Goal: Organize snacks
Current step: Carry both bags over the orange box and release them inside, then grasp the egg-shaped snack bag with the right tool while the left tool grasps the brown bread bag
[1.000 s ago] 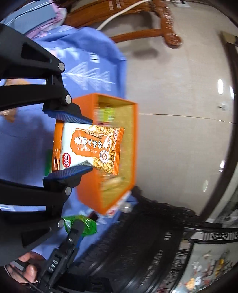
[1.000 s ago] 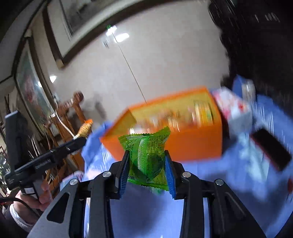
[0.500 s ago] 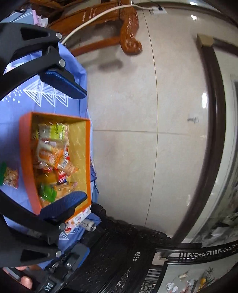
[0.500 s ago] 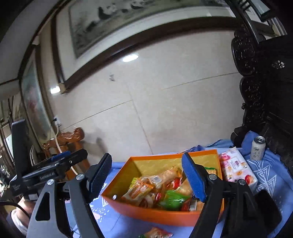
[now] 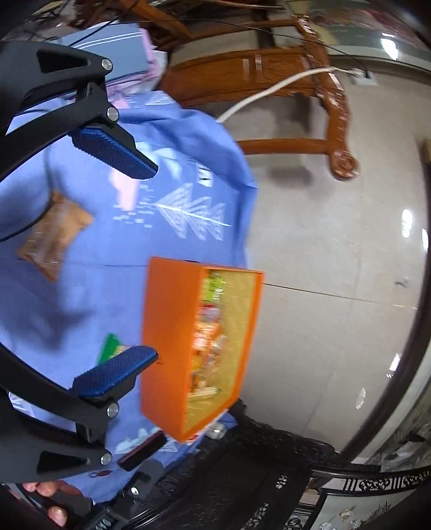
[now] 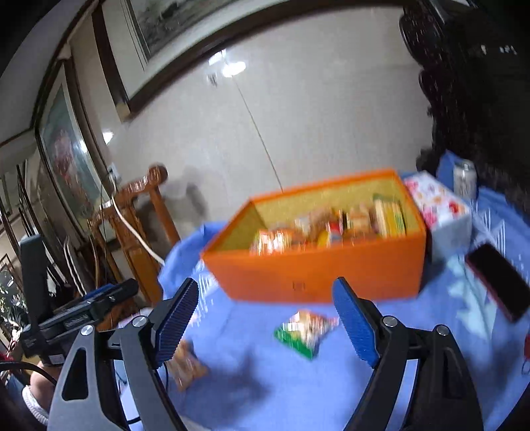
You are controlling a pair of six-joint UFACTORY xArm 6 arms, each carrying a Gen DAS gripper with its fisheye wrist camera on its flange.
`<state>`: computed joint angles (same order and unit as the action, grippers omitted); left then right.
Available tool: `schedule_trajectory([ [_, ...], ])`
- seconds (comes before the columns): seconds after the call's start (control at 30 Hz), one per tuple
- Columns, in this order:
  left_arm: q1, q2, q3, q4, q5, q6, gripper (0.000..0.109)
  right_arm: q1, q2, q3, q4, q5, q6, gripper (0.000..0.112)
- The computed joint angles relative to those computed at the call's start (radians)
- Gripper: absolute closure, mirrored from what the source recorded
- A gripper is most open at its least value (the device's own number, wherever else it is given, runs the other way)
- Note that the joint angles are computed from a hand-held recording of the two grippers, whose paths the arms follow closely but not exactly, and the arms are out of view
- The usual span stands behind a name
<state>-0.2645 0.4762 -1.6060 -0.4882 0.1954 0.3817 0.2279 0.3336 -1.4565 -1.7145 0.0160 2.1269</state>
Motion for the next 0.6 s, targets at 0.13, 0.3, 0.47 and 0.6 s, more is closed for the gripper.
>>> schedule_trajectory([
  [0.13, -0.01, -0.061, 0.123, -0.111, -0.011, 0.111, 0.01, 0.02, 0.005, 0.059, 0.116, 0.003, -0.097, 0.029],
  [0.3, -0.021, -0.135, 0.274, -0.18, -0.053, 0.203, 0.01, 0.051, -0.002, 0.127, 0.231, 0.044, -0.197, 0.021],
  [0.47, -0.016, -0.189, 0.365, -0.249, -0.03, 0.243, 0.01, 0.058, 0.077, 0.079, 0.446, 0.078, -0.342, 0.02],
  [0.6, -0.018, -0.226, 0.409, -0.367, -0.02, 0.333, 0.01, 0.077, 0.218, -0.083, 0.713, 0.179, -0.524, 0.02],
])
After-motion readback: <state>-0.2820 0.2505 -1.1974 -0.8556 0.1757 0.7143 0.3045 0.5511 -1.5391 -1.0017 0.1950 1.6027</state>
